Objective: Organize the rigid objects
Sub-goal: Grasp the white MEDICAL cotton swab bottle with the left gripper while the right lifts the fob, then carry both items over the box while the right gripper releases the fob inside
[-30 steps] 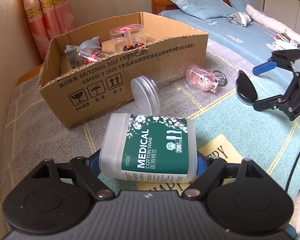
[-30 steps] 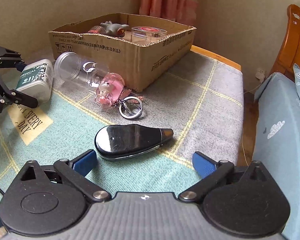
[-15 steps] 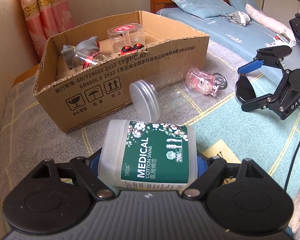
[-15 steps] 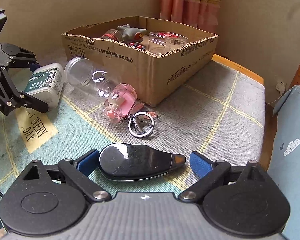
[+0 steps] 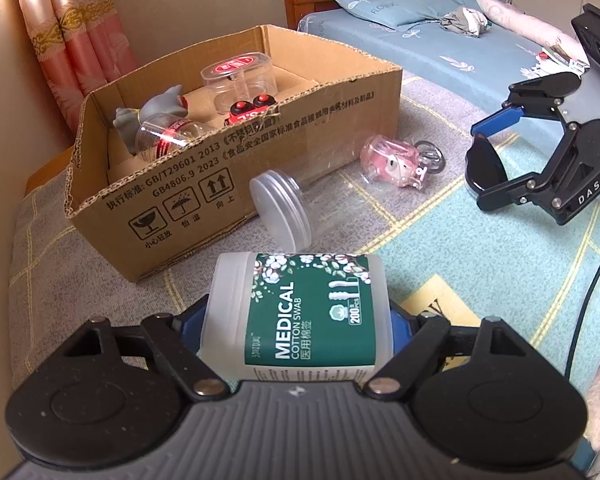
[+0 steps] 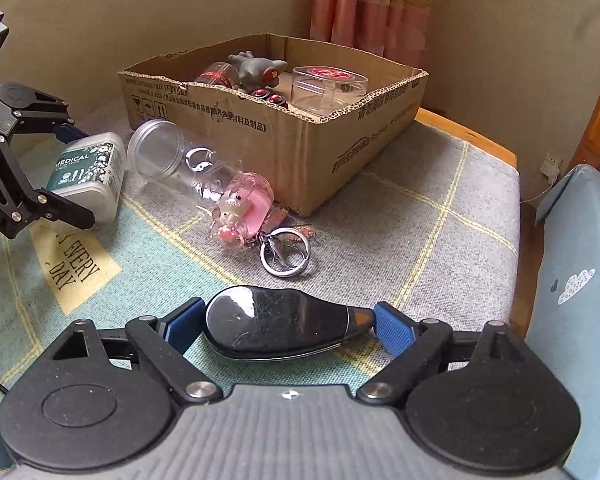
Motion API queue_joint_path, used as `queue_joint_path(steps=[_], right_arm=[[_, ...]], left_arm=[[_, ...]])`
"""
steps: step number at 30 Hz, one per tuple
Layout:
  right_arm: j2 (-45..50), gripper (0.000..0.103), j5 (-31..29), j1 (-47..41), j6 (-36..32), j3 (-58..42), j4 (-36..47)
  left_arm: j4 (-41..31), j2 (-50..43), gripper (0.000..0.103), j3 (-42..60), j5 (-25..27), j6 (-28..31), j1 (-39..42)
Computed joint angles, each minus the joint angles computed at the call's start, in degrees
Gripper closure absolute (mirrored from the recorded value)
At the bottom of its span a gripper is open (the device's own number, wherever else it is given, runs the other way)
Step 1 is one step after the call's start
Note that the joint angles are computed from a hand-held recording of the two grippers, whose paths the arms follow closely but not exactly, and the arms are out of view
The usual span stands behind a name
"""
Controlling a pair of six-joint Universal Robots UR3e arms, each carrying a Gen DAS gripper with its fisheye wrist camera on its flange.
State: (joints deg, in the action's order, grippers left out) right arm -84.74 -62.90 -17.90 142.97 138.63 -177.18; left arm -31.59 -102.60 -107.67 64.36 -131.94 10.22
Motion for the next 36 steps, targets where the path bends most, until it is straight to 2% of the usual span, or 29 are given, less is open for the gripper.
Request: queue_joint_path(steps=[11, 16, 26, 36], right_arm=[[-8.95, 0.010, 2.11, -0.54, -0.95, -2.55, 9.11], [-10.29, 0.010, 2.87, 1.00, -0.50, -7.21, 11.87], [1.71, 0.010, 1.50, 8.09, 2.38, -26.55, 13.31], [15.42, 0.010, -4.39, 14.00, 4.57, -42.39, 15.96]], left_arm=[[-7.33, 6.71, 0.020, 0.37, -1.47, 0.46, 1.98], [-8.96, 9.40, 0.020, 1.17, -2.32, 0.04, 2.71], [-9.34, 11.29, 0.020, 4.96, -3.16, -1.74, 3.91], [-9.18, 7.95, 0.020, 11.52, -2.00, -4.25, 3.65]])
